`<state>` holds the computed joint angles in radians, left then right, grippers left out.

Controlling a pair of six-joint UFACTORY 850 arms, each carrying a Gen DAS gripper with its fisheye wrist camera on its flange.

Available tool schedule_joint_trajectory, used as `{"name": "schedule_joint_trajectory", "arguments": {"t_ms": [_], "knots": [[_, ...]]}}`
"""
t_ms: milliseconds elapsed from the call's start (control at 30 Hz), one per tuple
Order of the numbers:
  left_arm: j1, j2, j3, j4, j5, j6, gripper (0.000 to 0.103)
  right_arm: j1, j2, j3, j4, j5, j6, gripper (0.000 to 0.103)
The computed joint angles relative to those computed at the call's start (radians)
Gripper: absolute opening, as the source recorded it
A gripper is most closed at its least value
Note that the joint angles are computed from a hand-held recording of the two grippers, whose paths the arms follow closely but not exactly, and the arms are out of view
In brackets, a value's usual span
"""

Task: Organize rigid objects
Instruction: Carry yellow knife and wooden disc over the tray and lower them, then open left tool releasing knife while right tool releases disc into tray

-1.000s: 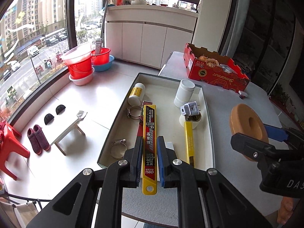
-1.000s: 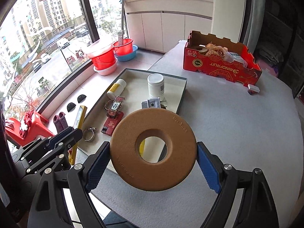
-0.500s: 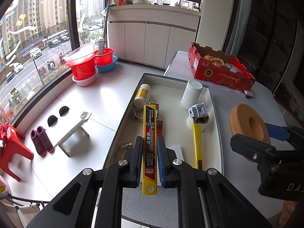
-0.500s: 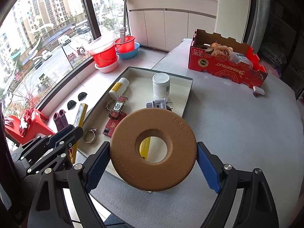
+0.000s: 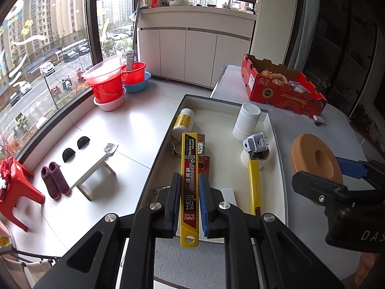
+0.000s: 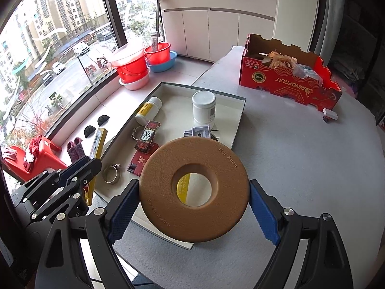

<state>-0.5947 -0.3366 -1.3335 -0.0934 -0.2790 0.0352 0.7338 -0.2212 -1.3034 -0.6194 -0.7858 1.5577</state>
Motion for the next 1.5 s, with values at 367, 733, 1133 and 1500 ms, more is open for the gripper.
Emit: {"name": "schedule_joint_trajectory", "arguments": {"t_ms": [367, 733, 1133, 1500], "knots": [[-0.007, -0.023, -0.018, 0.086, -0.004, -0.069, 0.016, -0.017, -0.011, -0.001, 0.032, 0.022, -0.019, 0.088], [-0.014, -0.066, -0.047, 0.157, -0.02, -0.129, 0.016, -0.041, -0.035, -0.003, 0.071, 0.047, -0.037, 0.088], [-0.02, -0.125, -0.099, 0.076, -0.046, -0.054, 0.016, -0.08, -0.076, -0.015, 0.125, 0.096, -0.068, 0.088], [-0.033, -0.163, -0.119, 0.085, -0.051, -0.055, 0.021, -0.109, -0.116, -0.032, 0.188, 0.122, -0.156, 0.088]]}}
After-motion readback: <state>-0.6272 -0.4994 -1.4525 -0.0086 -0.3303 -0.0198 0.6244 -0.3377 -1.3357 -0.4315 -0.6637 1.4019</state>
